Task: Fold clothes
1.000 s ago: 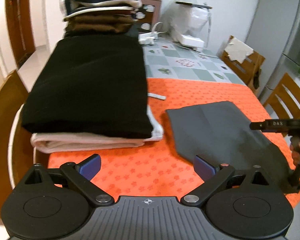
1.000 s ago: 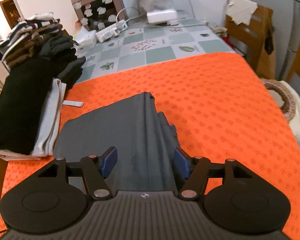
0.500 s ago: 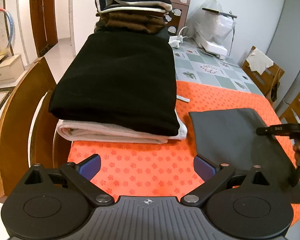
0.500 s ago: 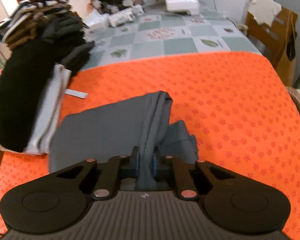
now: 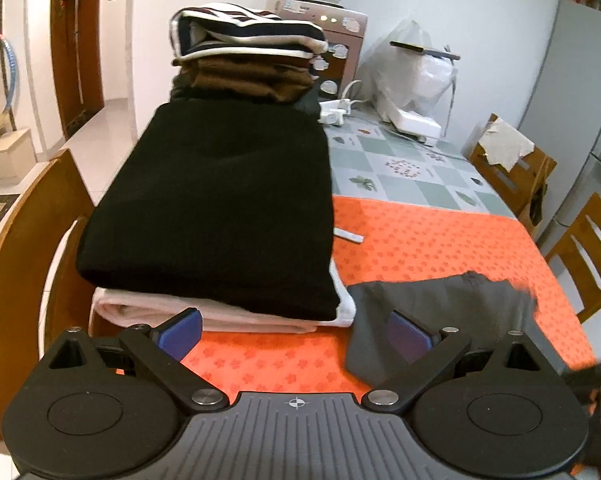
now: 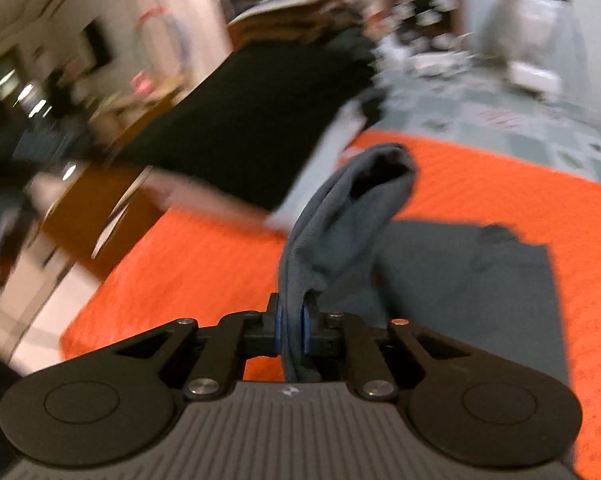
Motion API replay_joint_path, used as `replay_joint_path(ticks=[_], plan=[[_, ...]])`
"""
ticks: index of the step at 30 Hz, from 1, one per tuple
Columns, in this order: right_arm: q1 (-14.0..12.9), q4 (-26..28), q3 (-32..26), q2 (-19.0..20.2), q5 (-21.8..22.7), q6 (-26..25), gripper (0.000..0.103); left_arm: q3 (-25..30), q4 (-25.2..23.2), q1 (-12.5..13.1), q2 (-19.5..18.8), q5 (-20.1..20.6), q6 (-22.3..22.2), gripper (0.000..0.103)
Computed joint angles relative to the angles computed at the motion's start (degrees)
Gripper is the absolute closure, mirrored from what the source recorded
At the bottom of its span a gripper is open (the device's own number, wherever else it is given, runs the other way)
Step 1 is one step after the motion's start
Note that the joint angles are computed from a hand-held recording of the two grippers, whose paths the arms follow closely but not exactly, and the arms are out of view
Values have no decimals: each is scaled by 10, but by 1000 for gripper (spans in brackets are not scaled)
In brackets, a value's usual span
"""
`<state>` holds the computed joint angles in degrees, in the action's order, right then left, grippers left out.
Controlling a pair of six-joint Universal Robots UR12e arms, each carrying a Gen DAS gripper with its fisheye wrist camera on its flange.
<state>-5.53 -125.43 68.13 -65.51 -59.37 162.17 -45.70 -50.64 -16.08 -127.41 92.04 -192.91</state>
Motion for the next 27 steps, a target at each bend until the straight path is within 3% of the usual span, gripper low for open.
replay_joint_path(ticks=[4,8,11,13,17,22,27], plan=[[3,71,6,-12,9,-62,86,6,-6,-2,-5,-14,11,4],[-7,83,13,-27,16,-69,82,12,-13,-4,-10,-32,20,4],[-15,72,23,-41,15,-52,81,18,-17,-6,-15,-48,25,4],[-24,58,34,-55,7,-35,74,25,-19,-8,-19,-59,28,4],[-37,26,44,-63,-28,5,70,37,-22,-12,-28,-84,32,3],[-48,-7,42,-58,-105,63,60,48,-30,-21,-36,-110,40,3],[-62,-24,30,-38,-124,96,51,51,-32,-36,-39,-112,40,1]])
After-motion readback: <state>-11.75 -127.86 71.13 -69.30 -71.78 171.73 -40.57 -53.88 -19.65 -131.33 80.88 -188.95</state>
